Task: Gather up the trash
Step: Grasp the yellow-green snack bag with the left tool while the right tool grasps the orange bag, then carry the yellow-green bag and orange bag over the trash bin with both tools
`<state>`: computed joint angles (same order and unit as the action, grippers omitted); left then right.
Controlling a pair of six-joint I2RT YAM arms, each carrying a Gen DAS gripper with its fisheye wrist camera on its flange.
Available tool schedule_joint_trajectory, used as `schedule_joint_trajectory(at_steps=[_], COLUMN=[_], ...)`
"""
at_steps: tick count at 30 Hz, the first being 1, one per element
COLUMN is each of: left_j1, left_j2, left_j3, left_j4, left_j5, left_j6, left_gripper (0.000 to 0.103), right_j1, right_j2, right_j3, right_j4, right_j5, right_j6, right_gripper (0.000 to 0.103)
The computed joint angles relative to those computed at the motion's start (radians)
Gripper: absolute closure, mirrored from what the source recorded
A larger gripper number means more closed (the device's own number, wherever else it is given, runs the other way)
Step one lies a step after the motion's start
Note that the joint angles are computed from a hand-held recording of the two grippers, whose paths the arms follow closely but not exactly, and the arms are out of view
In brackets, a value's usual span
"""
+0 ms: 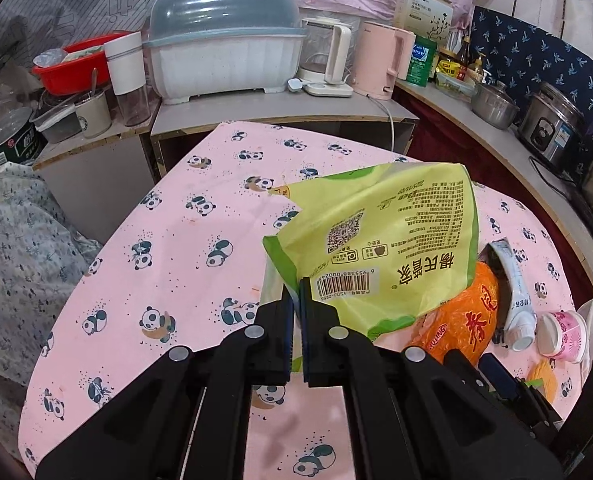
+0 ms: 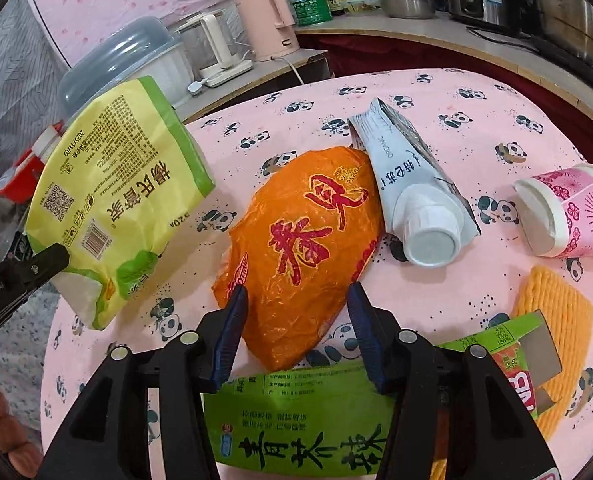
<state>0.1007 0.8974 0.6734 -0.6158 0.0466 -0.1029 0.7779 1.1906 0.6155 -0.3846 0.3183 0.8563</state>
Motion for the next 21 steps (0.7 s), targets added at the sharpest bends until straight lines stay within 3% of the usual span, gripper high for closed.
schedule_joint_trajectory(at_steps=[3, 5, 10, 21], left_j1=[-0.003, -0.010, -0.018, -0.106], left_j2=[0.009, 0.006, -0.010, -0.096], left_j3=[-0.008, -0.016, -0.019, 0.049], left_j4=[0.004, 0.006, -0.006, -0.104], left_j5=[0.007, 0.006, 0.004, -0.035], left_j6=[-0.003, -0.005, -0.010, -0.069], left_gripper=[0.101, 0.101, 0.101, 0.101], right_j1=[0.006, 0.011, 0.015, 0.070], right_j2=[0.039, 0.068, 0.061, -0.186], right_j3=[0.018, 0.030, 0.031, 0.063], right_j4=[0.009, 0.018, 0.031, -0.171], right_j5=[0.008, 0.004, -0.010, 0.109], right_j6=[-0.010, -0.019, -0.017, 0.009], right_gripper=[0.052, 0.066, 0.085, 0.089])
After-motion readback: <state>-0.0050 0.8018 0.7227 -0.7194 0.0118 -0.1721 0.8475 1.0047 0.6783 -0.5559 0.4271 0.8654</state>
